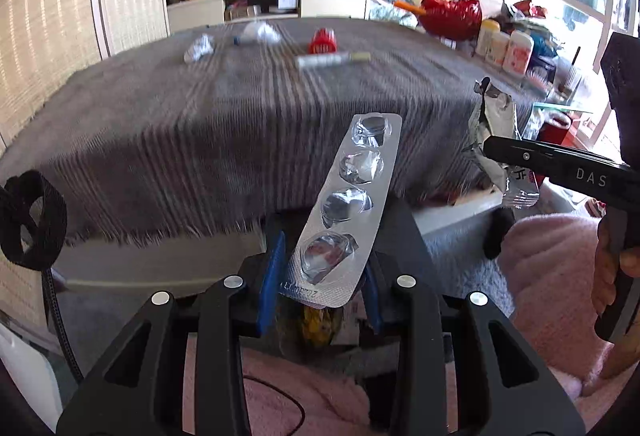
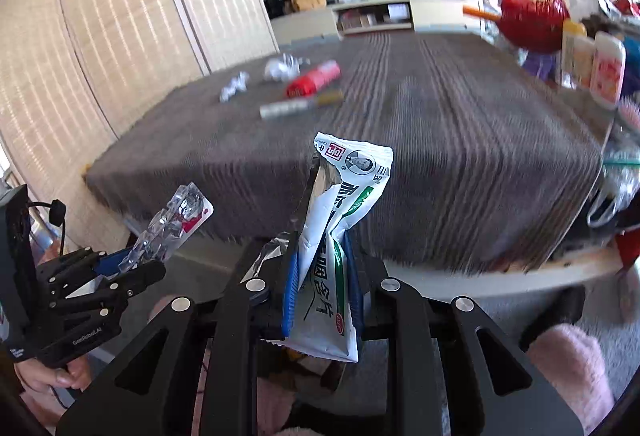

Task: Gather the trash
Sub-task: 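Carry the blister pack and sachet to the bin and open both tools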

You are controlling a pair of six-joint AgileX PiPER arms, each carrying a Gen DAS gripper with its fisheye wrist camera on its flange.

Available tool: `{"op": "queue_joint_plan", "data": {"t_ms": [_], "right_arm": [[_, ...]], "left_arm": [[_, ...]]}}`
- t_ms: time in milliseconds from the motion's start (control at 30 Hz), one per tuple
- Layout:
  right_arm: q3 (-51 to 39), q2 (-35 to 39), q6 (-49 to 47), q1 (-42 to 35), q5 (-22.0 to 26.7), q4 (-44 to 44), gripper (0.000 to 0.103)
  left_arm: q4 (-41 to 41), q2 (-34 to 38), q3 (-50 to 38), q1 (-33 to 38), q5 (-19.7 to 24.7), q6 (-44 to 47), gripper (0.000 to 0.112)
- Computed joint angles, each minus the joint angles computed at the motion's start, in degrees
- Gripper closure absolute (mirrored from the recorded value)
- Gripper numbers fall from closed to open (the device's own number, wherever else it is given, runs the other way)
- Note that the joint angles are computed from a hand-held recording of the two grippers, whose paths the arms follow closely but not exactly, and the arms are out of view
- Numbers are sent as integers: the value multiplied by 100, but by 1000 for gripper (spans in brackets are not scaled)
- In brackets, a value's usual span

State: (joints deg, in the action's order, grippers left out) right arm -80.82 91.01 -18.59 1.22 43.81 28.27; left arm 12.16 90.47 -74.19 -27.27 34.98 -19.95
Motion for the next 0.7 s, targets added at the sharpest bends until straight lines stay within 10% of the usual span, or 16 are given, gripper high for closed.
{"op": "queue_joint_plan", "data": {"t_ms": [700], "right_arm": [[41,1273,397,565,169,-78,78]], "left_arm": [[-1571,1511,-197,384,14,1310,78]]}}
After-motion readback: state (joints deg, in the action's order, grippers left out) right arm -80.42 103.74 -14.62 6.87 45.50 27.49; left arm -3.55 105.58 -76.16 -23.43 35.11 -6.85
